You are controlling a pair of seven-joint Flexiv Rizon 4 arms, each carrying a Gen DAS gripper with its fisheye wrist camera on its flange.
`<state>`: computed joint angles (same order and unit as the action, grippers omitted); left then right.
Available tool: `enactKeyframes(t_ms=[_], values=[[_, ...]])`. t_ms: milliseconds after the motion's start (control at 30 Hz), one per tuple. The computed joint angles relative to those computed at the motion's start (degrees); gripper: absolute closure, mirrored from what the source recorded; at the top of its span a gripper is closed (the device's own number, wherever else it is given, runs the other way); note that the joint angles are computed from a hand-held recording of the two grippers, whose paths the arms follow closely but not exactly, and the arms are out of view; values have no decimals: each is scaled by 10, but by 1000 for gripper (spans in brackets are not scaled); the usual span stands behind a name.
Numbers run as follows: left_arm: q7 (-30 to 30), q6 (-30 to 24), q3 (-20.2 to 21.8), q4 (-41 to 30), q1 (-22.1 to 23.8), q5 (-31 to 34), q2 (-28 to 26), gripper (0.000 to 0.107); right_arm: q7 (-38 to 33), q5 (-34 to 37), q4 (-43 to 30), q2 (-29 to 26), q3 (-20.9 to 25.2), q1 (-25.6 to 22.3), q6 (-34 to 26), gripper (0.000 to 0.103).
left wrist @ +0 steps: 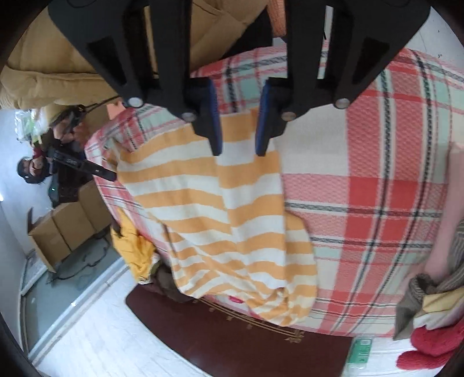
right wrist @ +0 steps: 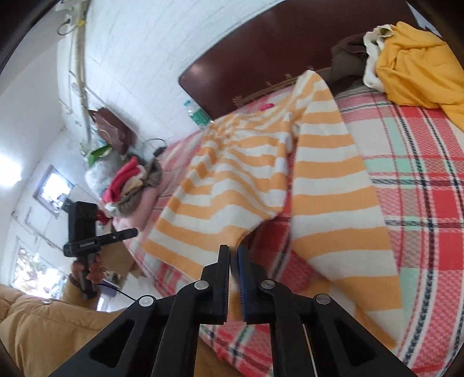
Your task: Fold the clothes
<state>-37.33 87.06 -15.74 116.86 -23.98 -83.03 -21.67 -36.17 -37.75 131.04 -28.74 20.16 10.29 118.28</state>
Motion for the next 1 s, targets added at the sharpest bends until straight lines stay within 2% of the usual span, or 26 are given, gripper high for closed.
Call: enactKeyframes(t_ms=[33,67,133,233,267,333,400,433,467,500,533,600,633,667,767,833,867,900,1000], values=[[-8,24,4,-6,-5,4,-10,31,3,6,0,5,-6,6,-16,94],[-14,47,5,-13,-6,14,-20,24,1,19,0,12,-14,17,-30,90],[-35,83,15,-31,-5,64,-43,24,-30,67,-1,27,-43,64,-46,78],[-107,73,91,-78,-34,178,-86,24,-58,85,-18,12,-33,72,-16,60],[-135,50,124,-100,-46,211,-103,24,-65,83,-25,7,-30,73,-14,59],[-198,-17,187,-147,-65,275,-137,35,-75,82,-40,-2,-25,78,-11,59],[-262,-83,242,-193,-79,338,-171,61,-77,79,-53,-12,-17,76,-4,58],[-296,-110,267,-214,-85,370,-186,65,-77,79,-58,-16,-14,76,1,57],[-309,-125,273,-225,-83,383,-194,68,-75,76,-62,-19,-11,74,2,57],[-306,-126,261,-226,-72,385,-195,68,-72,71,-65,-22,-8,72,2,57],[-298,-124,243,-224,-58,384,-192,68,-69,69,-67,-24,-6,70,2,55],[-250,-133,174,-211,-9,360,-178,68,-62,63,-71,-29,-2,66,1,50],[-238,-138,153,-207,5,354,-174,67,-59,60,-73,-32,-1,64,1,47],[-247,-137,151,-207,7,368,-174,67,-55,57,-76,-35,1,63,0,47],[-287,-138,176,-217,-10,429,-179,67,-42,40,-89,-50,9,52,-5,47],[-315,-139,191,-225,-21,464,-183,71,-33,28,-97,-59,15,45,-8,47],[-328,-142,199,-230,-25,482,-185,88,-29,23,-102,-63,18,42,-9,47],[-339,-147,206,-236,-29,499,-187,96,-26,18,-106,-67,20,40,-10,47],[-401,-152,248,-257,-50,549,-193,100,-21,7,-113,-73,22,36,-12,47]])
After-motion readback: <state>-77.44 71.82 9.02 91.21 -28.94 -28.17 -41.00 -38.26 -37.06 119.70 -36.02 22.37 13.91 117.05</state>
